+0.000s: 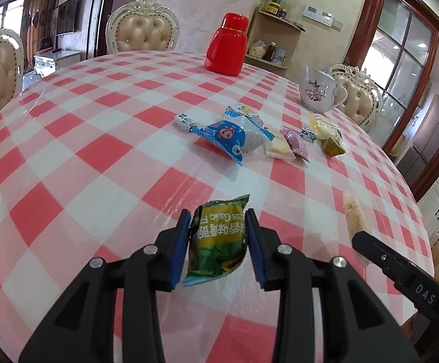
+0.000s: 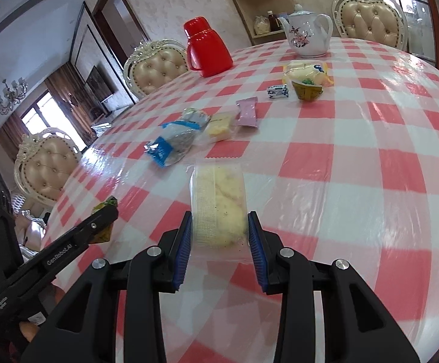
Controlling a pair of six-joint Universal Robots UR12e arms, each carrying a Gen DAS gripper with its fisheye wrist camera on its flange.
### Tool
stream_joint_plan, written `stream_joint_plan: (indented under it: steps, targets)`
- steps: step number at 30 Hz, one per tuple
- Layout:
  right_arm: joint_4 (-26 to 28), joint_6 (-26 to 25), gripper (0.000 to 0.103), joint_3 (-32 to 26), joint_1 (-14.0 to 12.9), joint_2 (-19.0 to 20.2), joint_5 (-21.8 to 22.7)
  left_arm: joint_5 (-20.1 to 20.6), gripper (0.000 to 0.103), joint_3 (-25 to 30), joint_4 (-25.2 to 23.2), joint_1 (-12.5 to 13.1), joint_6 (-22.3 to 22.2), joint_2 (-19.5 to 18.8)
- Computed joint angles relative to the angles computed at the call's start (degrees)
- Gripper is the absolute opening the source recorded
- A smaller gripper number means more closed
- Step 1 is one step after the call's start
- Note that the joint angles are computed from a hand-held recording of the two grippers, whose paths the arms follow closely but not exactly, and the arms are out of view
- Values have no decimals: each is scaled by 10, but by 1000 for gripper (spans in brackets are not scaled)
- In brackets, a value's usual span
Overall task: Organize snacks
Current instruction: 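Carry the yellow cake bag with the right tool while the left tool carries the green-yellow packet to the bin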
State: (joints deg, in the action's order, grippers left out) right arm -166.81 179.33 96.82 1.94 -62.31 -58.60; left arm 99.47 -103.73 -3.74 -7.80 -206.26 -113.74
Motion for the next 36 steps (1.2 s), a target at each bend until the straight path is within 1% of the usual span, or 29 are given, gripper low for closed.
stream_joint_plan:
  steps: [6, 9, 12, 15, 20, 23, 29, 33, 36]
  targets:
    - [-13, -8, 36, 28, 0, -17, 18, 3, 37, -23, 19, -6, -2, 14]
    - [-15, -22, 36, 40, 2, -27, 20, 5, 37, -35, 24, -9, 3, 22]
    - [-15, -32, 36, 50, 4, -34, 20, -6, 37, -49, 22, -8, -2, 33]
    - [-15, -39, 36, 60, 6, -41, 19, 4, 37, -62, 17, -9, 0, 45]
    - [-18, -50, 36, 75, 10, -54, 25, 6, 37, -88, 16, -5, -5, 69]
    - [-18, -65, 36, 83, 15, -63, 31, 18, 37, -107, 20, -5, -1, 86]
    - [-17, -103, 36, 101, 35, -83, 37, 42, 37, -144, 35, -2, 7, 122]
    - [-9, -127, 36, 111, 48, -95, 47, 60, 37, -175, 44, 6, 9, 148]
    - [-3, -147, 36, 117, 59, -101, 51, 69, 37, -199, 51, 18, 5, 168]
